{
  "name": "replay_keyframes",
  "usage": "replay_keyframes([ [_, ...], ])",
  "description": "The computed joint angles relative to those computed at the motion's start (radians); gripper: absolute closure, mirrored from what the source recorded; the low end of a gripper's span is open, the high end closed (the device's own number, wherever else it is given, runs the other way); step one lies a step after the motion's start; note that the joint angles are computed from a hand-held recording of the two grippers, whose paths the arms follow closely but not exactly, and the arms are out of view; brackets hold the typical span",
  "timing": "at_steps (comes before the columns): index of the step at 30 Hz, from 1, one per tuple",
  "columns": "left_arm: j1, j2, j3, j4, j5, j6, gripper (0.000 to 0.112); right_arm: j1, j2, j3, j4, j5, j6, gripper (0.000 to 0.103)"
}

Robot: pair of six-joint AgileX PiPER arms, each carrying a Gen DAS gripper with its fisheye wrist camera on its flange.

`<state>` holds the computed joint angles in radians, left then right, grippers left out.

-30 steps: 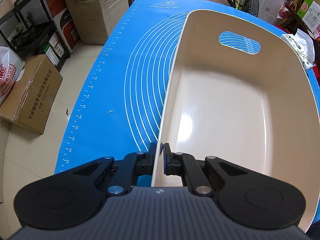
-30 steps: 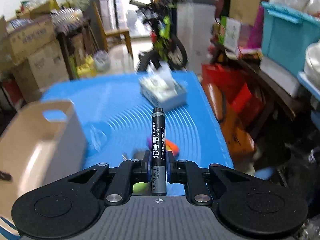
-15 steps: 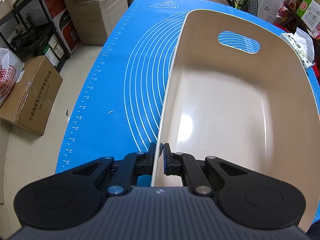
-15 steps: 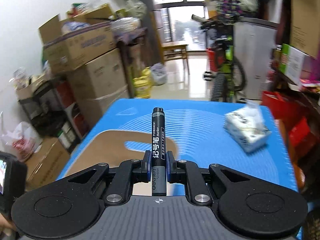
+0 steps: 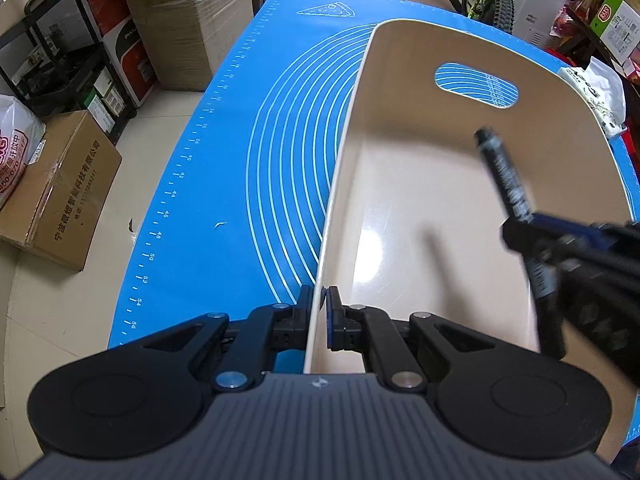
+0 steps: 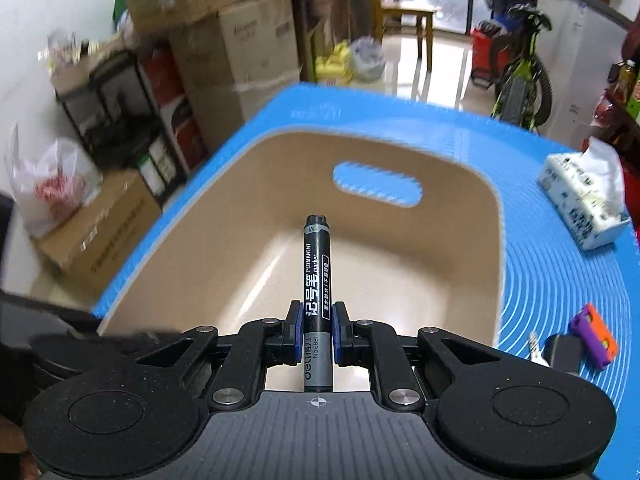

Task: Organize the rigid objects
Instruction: 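Carry the black marker into the bin and release it with the right tool, then move the right tool back and grasp the white pill bottle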

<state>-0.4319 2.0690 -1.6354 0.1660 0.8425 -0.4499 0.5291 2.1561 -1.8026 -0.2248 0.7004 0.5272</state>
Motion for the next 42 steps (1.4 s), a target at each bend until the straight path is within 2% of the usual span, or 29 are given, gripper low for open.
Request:
replay_keyframes([
  [4, 0.000, 0.000, -0.001, 0.000, 0.000, -0.001, 0.105, 0.019, 0.041, -0.034, -0.029, 0.048, -0.005, 0.079],
  [8, 0.000, 0.000, -0.001, -0.001, 0.001, 0.000, 0.105, 0.011, 0.091, -0.103, 0.017, 0.140, -0.046, 0.079],
  [11, 0.001, 0.001, 0.000, -0.005, -0.001, 0.003, 0.105, 0.017, 0.095, -0.091, -0.011, 0.146, -0.026, 0.077],
  [12, 0.000, 0.001, 0.000, -0.005, -0.002, 0.003, 0.105, 0.013, 0.085, -0.068, -0.011, 0.129, -0.019, 0.065],
  [13, 0.001, 0.001, 0.001, -0.005, -0.003, 0.005, 0.105, 0.008, 0.067, -0.039, -0.003, 0.108, -0.012, 0.057],
  [16, 0.001, 0.001, 0.001, -0.004, -0.004, 0.004, 0.105, 0.000, 0.018, 0.030, 0.009, 0.044, -0.009, 0.046],
  [21, 0.002, -0.002, 0.007, -0.002, -0.006, 0.008, 0.105, 0.023, -0.066, 0.109, -0.074, -0.031, 0.075, 0.027],
  [25, 0.002, -0.002, 0.007, -0.002, -0.007, 0.008, 0.105, 0.021, -0.157, 0.192, -0.146, -0.089, 0.119, 0.022],
  [31, 0.003, -0.003, 0.009, -0.004, -0.008, 0.009, 0.105, -0.020, -0.277, 0.315, -0.250, -0.155, 0.221, 0.020],
  [42, 0.005, -0.004, 0.008, -0.005, -0.006, 0.011, 0.104, -0.131, -0.484, 0.590, -0.390, -0.202, 0.351, 0.020],
])
